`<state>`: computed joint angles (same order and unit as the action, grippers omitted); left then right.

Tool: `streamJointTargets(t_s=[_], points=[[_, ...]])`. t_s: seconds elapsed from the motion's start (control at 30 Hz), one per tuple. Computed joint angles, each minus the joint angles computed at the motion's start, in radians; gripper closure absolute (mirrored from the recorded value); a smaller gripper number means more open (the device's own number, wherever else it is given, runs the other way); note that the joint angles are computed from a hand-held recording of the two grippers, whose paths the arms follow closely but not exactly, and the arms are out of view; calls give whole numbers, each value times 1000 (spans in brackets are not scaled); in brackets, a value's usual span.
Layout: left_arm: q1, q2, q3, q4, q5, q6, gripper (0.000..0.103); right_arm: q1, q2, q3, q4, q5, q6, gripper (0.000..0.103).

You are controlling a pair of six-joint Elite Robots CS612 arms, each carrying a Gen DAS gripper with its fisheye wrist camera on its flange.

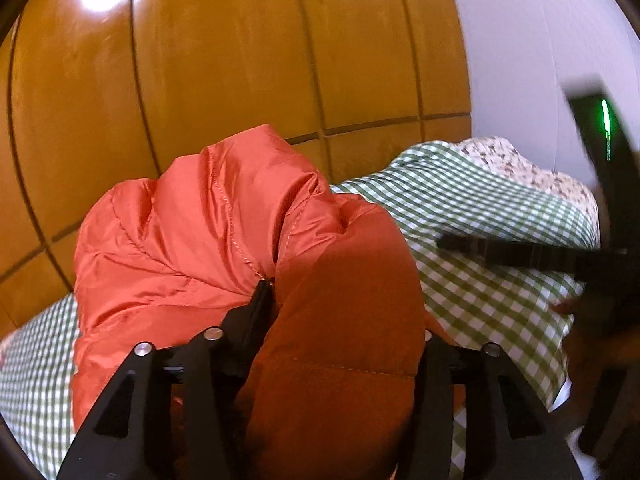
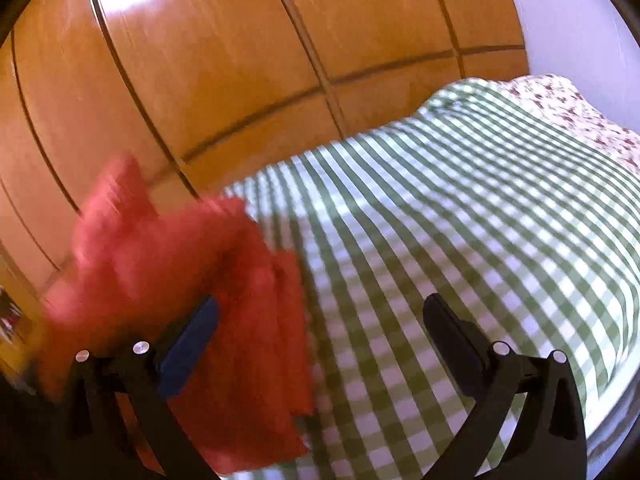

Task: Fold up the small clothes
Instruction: 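Lay the sleeve on the jacket with the left tool while the right tool grasps fabric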

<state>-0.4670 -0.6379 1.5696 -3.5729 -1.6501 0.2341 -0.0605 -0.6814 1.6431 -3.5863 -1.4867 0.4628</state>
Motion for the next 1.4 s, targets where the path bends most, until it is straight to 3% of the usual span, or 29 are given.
streamJointTargets(t_s=[0.17, 0.3, 0.37, 0.43, 0.47, 0.53, 0.67, 0.73, 0.87, 1.07, 1.1, 1.17, 1.27, 1.3, 1.33, 1.4], points=[[2, 6, -4, 1, -17, 13, 46, -3, -23, -57, 52, 152, -102, 2], [10, 5, 6, -11, -43, 47, 36, 32, -26, -142, 263, 146, -271, 2], [16, 5, 8, -12, -75, 57, 28, 41, -18, -175, 359, 149, -301, 2], [17, 5, 6, -6, -103, 56, 25, 42, -8, -194, 416, 153, -292, 2], [21, 2, 9, -2, -117, 55, 24, 46, -3, -199, 427, 112, -279, 2], [37, -12, 21, 20, -192, 58, 23, 42, 5, -188, 408, 82, -263, 2], [81, -52, 54, 65, -370, 39, 19, 31, 25, -159, 339, 86, -205, 2], [100, -65, 58, 64, -419, 14, 19, 29, 40, -150, 287, 76, -186, 2], [117, -74, 33, 39, -292, -55, 15, 27, 60, -141, 224, 56, -132, 2], [162, -3, -110, 97, 47, -275, 15, 42, 63, -130, 183, -22, -136, 2], [167, 7, -127, 122, 78, -300, 15, 44, 64, -129, 177, -34, -140, 2], [186, 29, -154, 156, 64, -357, 15, 45, 67, -129, 170, -38, -133, 2], [217, 66, -201, 225, -128, -462, 15, 42, 62, -122, 170, -18, -95, 2], [218, 70, -204, 222, -161, -470, 15, 42, 52, -112, 172, -30, -78, 2], [214, 71, -200, 214, -193, -449, 15, 42, 45, -101, 164, -39, -68, 2], [190, 58, -178, 199, -139, -369, 15, 40, 27, -71, 128, -48, -50, 2]])
